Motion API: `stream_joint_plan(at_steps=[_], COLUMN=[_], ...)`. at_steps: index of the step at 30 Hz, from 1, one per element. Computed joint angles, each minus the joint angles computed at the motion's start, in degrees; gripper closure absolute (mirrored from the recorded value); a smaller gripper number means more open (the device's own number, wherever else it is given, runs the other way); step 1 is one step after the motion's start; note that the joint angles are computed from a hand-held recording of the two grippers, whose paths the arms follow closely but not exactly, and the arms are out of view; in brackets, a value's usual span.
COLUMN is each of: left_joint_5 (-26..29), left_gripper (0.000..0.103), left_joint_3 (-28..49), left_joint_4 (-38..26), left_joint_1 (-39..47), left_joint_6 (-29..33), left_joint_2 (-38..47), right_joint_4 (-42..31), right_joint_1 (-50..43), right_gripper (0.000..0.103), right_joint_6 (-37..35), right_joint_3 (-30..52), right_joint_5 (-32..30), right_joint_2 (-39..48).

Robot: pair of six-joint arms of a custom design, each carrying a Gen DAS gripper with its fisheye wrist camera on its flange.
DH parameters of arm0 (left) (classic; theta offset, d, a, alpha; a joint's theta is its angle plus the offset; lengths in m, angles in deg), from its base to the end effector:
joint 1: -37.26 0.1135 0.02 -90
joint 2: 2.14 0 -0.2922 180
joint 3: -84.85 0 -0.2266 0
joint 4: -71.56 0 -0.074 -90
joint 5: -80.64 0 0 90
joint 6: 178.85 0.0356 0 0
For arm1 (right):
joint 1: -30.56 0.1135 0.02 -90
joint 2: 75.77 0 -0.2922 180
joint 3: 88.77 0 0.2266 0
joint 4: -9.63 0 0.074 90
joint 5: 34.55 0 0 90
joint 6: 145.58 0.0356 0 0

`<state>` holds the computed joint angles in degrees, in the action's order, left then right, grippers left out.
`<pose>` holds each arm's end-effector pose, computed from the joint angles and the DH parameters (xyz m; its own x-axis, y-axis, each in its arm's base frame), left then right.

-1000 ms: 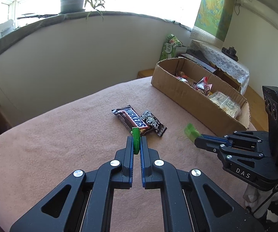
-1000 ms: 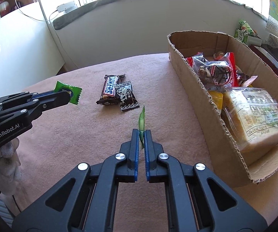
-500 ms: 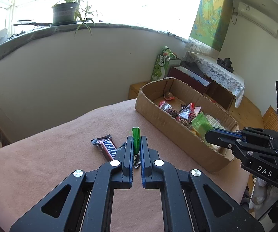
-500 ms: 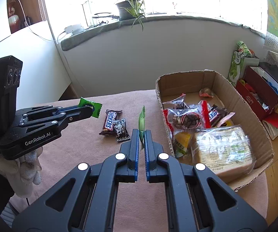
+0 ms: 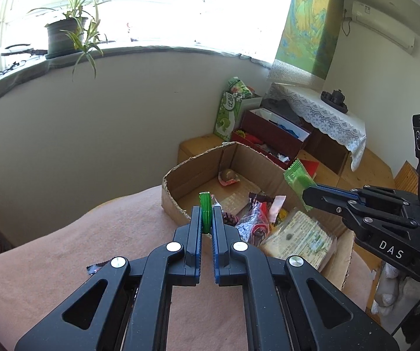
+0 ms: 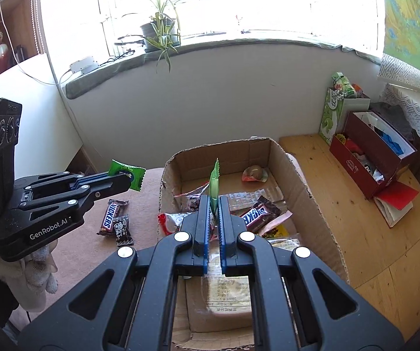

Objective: Organize snacks
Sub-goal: 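Carry the green candies with both grippers over the box, then open both grippers to drop the green candies into the box, then move both grippers back to the Snickers bar and black candy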

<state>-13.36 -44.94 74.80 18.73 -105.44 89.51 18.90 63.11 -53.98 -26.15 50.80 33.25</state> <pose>0.2704 -0.0880 0.1879 -0.6376 -0.0867 -0.7655 0.0866 0.9793 -0.1830 0.3009 0.1955 0.1596 -0.5251 -0.3022 -0.7956 -0.5763 0.8141 0.0712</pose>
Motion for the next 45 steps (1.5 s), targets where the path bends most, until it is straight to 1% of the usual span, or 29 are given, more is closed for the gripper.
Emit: stream_joint_plan(at_steps=[7, 14, 17, 20, 22, 24, 26, 29, 31, 32, 33, 35, 37, 38, 39, 45], left_joint_5=[-0.6, -1.0, -1.0, -1.9, -1.9, -2.3, -2.6, -2.9, -2.8, -2.9, -3.0, -3.2, -3.7, -3.7, -3.6, -1.6], left_gripper=[0.098, 0.098, 0.096, 0.086, 0.086, 0.086, 0.086, 0.086, 0.086, 0.086, 0.086, 0.086, 0.081, 0.077, 0.076, 0.076], left_joint_3=[5.5, 8.1, 9.2, 9.4, 9.4, 9.6, 9.3, 8.5, 8.0, 7.7, 7.4, 6.5, 5.4, 4.7, 3.8, -1.2], left_joint_4=[-0.9, -1.6, -2.7, -2.9, -2.9, -3.1, -3.0, -2.9, -2.9, -2.9, -2.9, -2.9, -2.9, -2.7, -2.5, -2.8], left_joint_1=[-1.7, -3.3, -3.6, -4.0, -3.9, -4.2, -4.2, -4.2, -4.0, -4.1, -4.1, -3.9, -3.6, -3.2, -2.5, 4.1], left_joint_6=[-0.6, -0.6, -0.3, -0.3, -0.5, -0.5, -0.4, -0.2, -0.1, -0.1, 0.0, 0.2, 0.4, 0.5, 0.5, 1.7], left_joint_2=[5.0, 7.1, 7.4, 7.3, 7.2, 7.2, 6.9, 6.1, 5.4, 5.0, 4.6, 3.7, 2.6, 1.9, 1.1, -3.9], right_joint_4=[-2.1, -2.4, -2.0, -1.9, -2.0, -1.3, -0.6, -0.4, -0.1, 0.3, 0.7, 1.2, 1.6, 1.8, 2.3, 5.5], right_joint_1=[-2.9, -4.8, -5.2, -5.4, -5.4, -5.2, -5.2, -5.1, -4.9, -4.6, -4.4, -3.9, -3.4, -3.1, -2.8, -0.6], right_gripper=[0.098, 0.098, 0.098, 0.097, 0.092, 0.074, 0.064, 0.062, 0.055, 0.049, 0.045, 0.043, 0.040, 0.036, 0.032, 0.031], right_joint_6=[-1.8, -2.2, -2.2, -2.3, -2.3, -2.2, -2.1, -1.9, -1.8, -1.7, -1.7, -1.5, -1.3, -1.1, -0.9, 0.5], right_joint_3=[4.0, 5.2, 5.0, 5.0, 4.9, 4.2, 3.5, 3.0, 2.5, 2.1, 1.6, 0.8, -0.2, -0.8, -1.5, -6.5], right_joint_5=[-2.0, -3.2, -3.6, -3.2, -3.1, -2.4, -1.8, -1.6, -1.2, -0.9, -0.6, -0.2, 0.1, 0.2, 0.2, -0.7], right_joint_2=[2.8, 4.4, 4.4, 4.3, 4.2, 3.8, 3.3, 2.7, 2.3, 2.1, 1.8, 1.1, 0.3, -0.2, -0.9, -4.4])
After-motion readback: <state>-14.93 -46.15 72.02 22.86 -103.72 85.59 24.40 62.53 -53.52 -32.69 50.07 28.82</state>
